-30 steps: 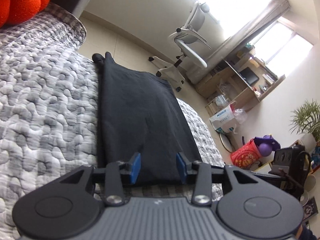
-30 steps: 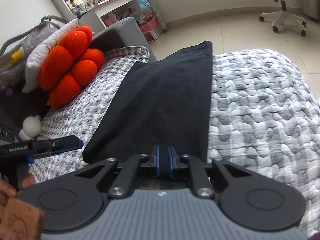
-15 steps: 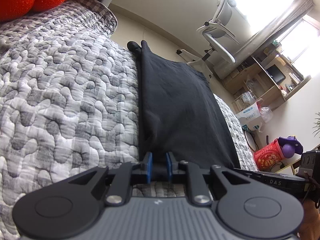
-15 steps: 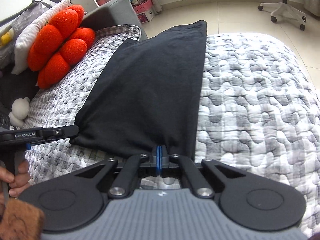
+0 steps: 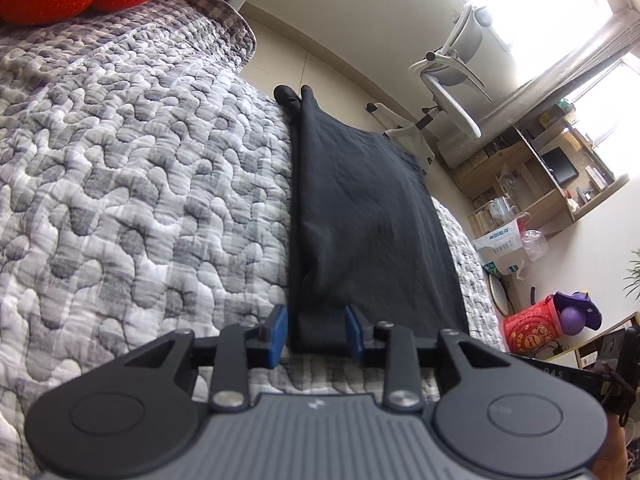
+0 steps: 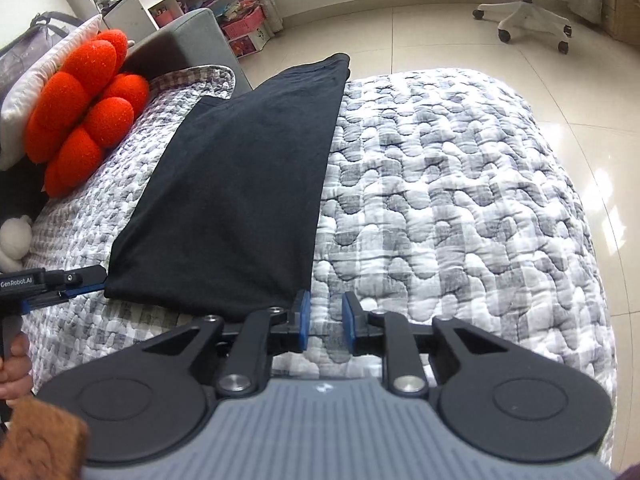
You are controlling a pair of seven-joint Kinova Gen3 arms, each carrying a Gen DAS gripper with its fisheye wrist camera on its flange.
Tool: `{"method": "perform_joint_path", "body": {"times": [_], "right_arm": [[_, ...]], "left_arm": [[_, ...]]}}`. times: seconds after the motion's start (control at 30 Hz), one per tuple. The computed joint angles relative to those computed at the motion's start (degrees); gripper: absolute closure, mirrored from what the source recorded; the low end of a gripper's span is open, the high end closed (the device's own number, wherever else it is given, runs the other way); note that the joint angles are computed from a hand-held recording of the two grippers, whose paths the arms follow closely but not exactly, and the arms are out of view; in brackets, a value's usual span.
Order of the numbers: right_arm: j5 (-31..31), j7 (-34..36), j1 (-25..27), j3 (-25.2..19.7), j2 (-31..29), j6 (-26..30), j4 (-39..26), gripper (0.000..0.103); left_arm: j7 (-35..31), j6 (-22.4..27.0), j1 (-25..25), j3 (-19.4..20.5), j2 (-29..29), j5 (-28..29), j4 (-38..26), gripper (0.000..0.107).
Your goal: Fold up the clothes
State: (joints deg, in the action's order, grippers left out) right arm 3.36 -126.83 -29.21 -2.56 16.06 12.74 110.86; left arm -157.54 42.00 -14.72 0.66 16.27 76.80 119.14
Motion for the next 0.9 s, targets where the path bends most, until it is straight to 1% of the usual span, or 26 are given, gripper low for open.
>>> {"method": "perform_joint_path", "body": {"times": [0.07, 0.23, 0.27, 0.3, 0.33, 0.37, 0.4, 0.43, 0.47, 0.5, 0.53, 0.57, 0.6, 0.67, 0.7, 0.73, 0.77, 0.87, 0.9], "right_arm": [[-4.2, 1.9, 4.8, -4.5, -0.7, -1.3, 1.2, 0.08], [-12.9, 6.8, 12.6, -12.5, -0.2, -2.6, 1.7, 0.08], [-15.1, 7.9, 14.7, -14.6, 0.3, -3.0, 1.7, 0.08], [-17.2, 8.7, 16.4, -16.4, 0.8, -3.4, 1.6, 0.08], [-18.7, 8.8, 17.1, -17.1, 1.2, -3.4, 1.5, 0.079], [-19.7, 8.1, 17.0, -16.9, 1.6, -3.2, 1.3, 0.079], [-19.8, 7.0, 17.7, -17.8, 1.9, -3.6, 1.4, 0.078], [-20.5, 7.0, 19.5, -19.8, 2.0, -4.8, 1.9, 0.077], [-22.0, 7.8, 21.9, -22.4, 2.2, -6.2, 2.5, 0.07], [-24.3, 9.5, 24.3, -25.1, 2.4, -7.7, 3.1, 0.061], [-25.9, 10.4, 26.5, -27.7, 2.9, -9.3, 3.7, 0.056], [-26.6, 10.3, 27.8, -29.5, 3.2, -10.7, 4.1, 0.051], [-26.4, 9.3, 28.0, -30.1, 3.3, -11.6, 4.5, 0.05], [-24.8, 7.0, 29.8, -33.2, 4.3, -12.9, 4.4, 0.05], [-24.1, 5.9, 29.9, -33.8, 4.7, -13.3, 4.2, 0.05], [-23.9, 5.0, 29.1, -33.4, 4.8, -13.9, 4.2, 0.05], [-23.9, 4.1, 27.4, -31.8, 4.6, -14.6, 4.3, 0.05], [-24.2, 1.1, 20.0, -24.8, 3.8, -16.1, 4.3, 0.05], [-23.8, 0.4, 18.7, -23.6, 3.7, -16.9, 4.4, 0.05]], "left_arm": [[-1.4, 0.0, 0.2, 0.2, -0.9, 0.8, 0.8, 0.071], [-3.4, -1.5, 2.6, 0.7, -1.0, 1.3, 1.2, 0.07], [-2.9, -2.8, 3.2, 1.2, -1.0, 0.5, 0.9, 0.07], [-1.5, -5.0, 4.9, 1.0, -1.1, -1.3, 0.5, 0.07], [-0.8, -6.9, 5.9, 1.1, -1.1, -2.6, 0.3, 0.071], [-1.1, -7.9, 5.9, 1.7, -1.0, -2.9, 0.3, 0.072], [-1.2, -8.4, 5.7, 2.2, -0.9, -3.2, 0.2, 0.072], [-0.4, -8.1, 5.7, 2.1, -0.8, -3.7, -0.1, 0.072], [0.9, -7.7, 5.3, 2.1, -0.6, -4.5, -0.4, 0.073], [1.8, -7.3, 5.0, 2.2, -0.4, -5.0, -0.7, 0.073], [1.8, -7.1, 4.6, 2.4, -0.3, -4.9, -0.8, 0.073], [1.7, -6.9, 4.3, 2.6, -0.1, -4.8, -0.8, 0.073], [1.6, -6.9, 4.1, 2.8, -0.1, -4.7, -0.8, 0.073], [1.6, -7.1, 4.0, 3.0, -0.1, -4.9, -0.8, 0.073], [1.5, -7.2, 4.0, 3.1, -0.2, -4.9, -0.7, 0.073], [1.4, -7.2, 4.0, 3.1, -0.3, -4.8, -0.7, 0.073], [1.3, -7.2, 4.0, 3.2, -0.3, -4.8, -0.6, 0.073], [1.3, -6.6, 3.6, 3.1, -0.1, -4.7, -0.6, 0.073], [1.6, -6.1, 3.4, 3.1, 0.0, -4.7, -0.8, 0.073]]}}
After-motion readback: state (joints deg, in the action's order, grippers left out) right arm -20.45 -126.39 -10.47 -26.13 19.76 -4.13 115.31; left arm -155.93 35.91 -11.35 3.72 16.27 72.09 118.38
